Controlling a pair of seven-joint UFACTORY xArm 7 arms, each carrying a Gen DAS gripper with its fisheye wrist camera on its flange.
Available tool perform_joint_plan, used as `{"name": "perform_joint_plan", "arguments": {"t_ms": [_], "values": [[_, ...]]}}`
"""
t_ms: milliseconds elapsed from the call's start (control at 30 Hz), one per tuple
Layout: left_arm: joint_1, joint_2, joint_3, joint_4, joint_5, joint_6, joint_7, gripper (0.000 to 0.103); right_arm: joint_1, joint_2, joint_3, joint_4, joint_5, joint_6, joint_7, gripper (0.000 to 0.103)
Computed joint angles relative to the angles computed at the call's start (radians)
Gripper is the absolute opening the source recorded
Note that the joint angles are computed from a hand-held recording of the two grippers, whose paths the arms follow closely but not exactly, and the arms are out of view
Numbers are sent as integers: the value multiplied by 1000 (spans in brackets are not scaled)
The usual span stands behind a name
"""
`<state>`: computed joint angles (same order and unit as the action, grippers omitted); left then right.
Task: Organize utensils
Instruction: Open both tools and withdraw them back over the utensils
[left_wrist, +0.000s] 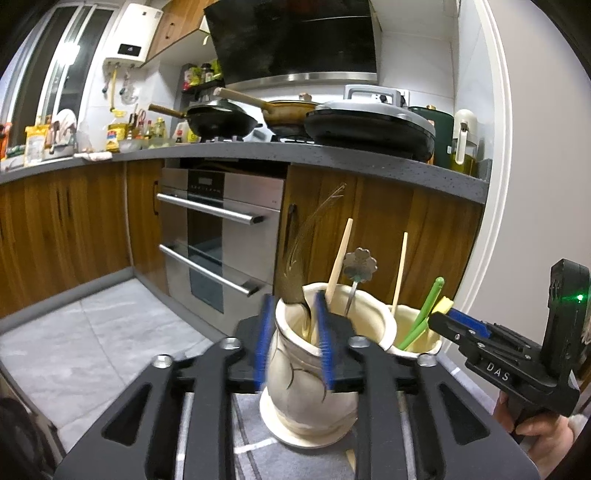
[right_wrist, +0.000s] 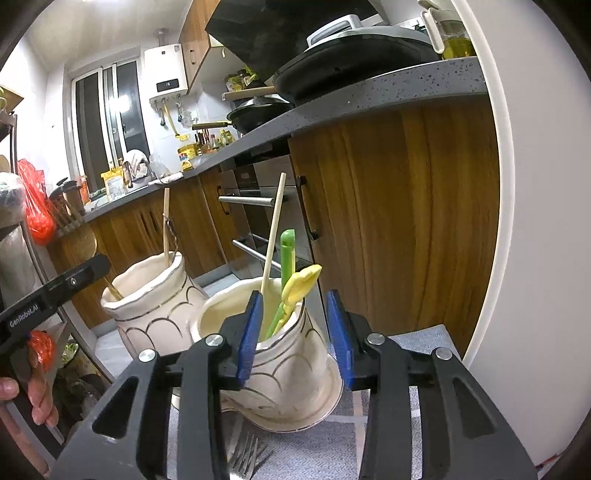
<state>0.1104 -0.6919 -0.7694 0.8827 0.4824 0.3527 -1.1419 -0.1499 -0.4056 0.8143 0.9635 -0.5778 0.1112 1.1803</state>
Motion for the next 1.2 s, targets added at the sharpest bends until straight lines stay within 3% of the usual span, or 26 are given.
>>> {"name": "perform_joint_plan", "arguments": {"t_ms": [100, 133, 167, 333, 400, 733, 1200], "values": [[-4, -13, 3, -10, -2, -9, -8, 53, 2, -7, -7, -9, 9, -17, 13, 67], [-1, -18, 1, -12, -3, -9, -13, 63, 0, -10, -8, -12, 13, -24, 15, 74], [2, -24, -3, -12, -4, -9, -18, 72, -4, -13, -6, -13, 17, -32, 16, 77], [23, -63, -25, -18, -9, 3, -39, 94, -36, -56, 11, -34, 57, -50, 23, 94], [26, -85, -31, -26, -14, 14, -45, 96, -37, -72, 14, -41, 82, -35, 18, 98], [-62, -128, -9, -84, -58, 72, -23, 98, 74, -171, -72, -96, 158, 45, -13, 98], [-250, -187, 39, -210, -102, 213, -29, 98, 370, -138, -186, -138, 209, 228, -159, 98]]}}
